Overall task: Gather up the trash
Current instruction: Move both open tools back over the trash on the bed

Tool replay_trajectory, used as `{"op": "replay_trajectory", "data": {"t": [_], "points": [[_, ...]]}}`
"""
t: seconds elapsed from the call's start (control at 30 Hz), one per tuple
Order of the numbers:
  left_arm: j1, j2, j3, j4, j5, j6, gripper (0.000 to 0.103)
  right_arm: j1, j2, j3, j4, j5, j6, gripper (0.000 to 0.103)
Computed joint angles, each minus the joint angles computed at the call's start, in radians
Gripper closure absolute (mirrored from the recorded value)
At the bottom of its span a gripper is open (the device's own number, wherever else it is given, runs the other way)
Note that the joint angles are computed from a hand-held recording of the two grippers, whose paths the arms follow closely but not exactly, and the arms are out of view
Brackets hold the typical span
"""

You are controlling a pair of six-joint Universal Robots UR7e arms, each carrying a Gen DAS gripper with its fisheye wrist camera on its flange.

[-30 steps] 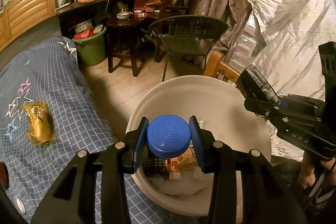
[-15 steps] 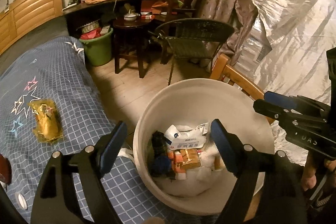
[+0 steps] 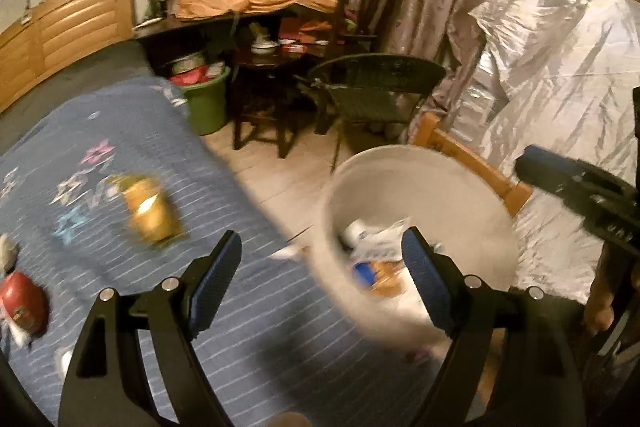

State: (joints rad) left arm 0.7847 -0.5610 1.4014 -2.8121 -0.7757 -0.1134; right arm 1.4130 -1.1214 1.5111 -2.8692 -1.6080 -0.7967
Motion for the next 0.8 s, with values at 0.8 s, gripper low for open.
{"op": "replay_trajectory", "data": {"t": [0.8], "points": [[0.234,-0.541,0.527,0.129,0.209,-0.452,0.024,0.185,0.062,0.335,-0.002,-0.009,-0.091,0.039]]}}
